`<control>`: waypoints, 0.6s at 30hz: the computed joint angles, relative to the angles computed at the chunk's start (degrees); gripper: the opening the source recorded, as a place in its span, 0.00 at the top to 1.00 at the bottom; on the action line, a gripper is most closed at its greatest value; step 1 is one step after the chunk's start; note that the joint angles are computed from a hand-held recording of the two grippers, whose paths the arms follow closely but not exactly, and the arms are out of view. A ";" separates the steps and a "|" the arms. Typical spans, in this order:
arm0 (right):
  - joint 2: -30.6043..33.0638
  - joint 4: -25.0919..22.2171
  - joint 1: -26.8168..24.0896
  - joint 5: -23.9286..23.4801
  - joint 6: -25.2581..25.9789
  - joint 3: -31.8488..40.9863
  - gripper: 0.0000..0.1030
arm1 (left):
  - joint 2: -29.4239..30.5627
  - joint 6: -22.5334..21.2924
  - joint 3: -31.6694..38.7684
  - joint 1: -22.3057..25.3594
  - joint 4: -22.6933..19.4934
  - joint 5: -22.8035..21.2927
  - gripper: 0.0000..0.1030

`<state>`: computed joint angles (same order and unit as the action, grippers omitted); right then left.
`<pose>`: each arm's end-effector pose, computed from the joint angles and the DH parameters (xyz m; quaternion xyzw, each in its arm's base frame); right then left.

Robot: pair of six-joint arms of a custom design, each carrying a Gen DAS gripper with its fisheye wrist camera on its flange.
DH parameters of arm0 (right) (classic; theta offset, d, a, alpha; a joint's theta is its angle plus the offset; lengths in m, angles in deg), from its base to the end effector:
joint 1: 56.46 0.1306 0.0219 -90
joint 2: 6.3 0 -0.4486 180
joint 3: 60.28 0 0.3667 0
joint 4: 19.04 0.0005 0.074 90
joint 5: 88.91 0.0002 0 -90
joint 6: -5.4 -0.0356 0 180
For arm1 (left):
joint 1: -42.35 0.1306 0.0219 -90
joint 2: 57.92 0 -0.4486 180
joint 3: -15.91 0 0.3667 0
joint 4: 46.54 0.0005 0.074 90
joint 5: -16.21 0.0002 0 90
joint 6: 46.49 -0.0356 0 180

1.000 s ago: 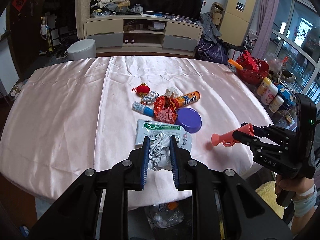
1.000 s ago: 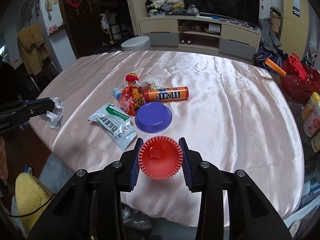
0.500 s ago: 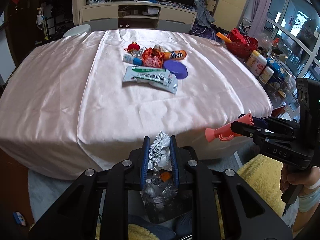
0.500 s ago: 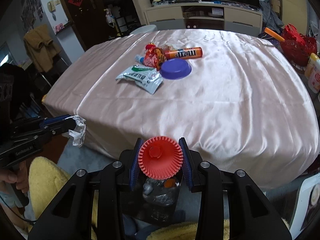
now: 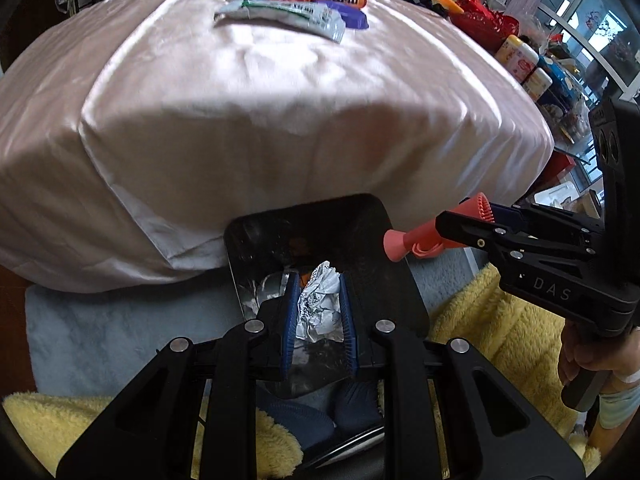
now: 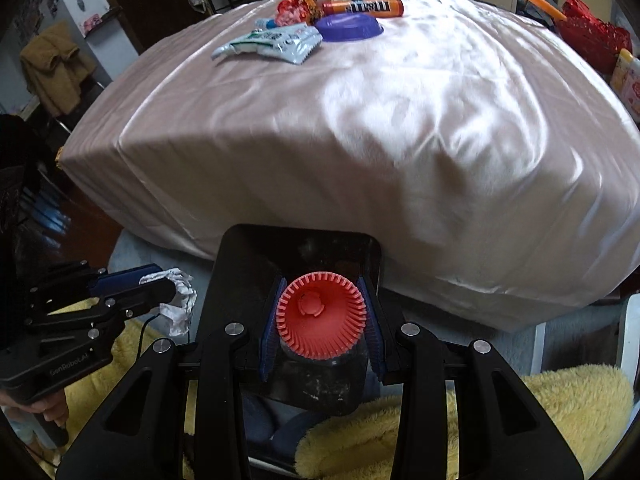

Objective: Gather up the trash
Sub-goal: 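Drop the crumpled foil and pink cone into the black bin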

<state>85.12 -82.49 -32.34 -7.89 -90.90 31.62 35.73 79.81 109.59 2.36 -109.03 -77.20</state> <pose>0.4079 0.1882 0.4848 -0.1682 0.9548 0.1346 0.2049 0.3593 -0.2993 0.4813 0.0242 0.9706 -0.1242 0.2050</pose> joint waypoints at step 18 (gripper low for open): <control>1.52 0.29 0.68 0.41 -1.83 -0.53 0.32 | 2.29 0.41 -2.05 0.35 -0.74 2.78 0.63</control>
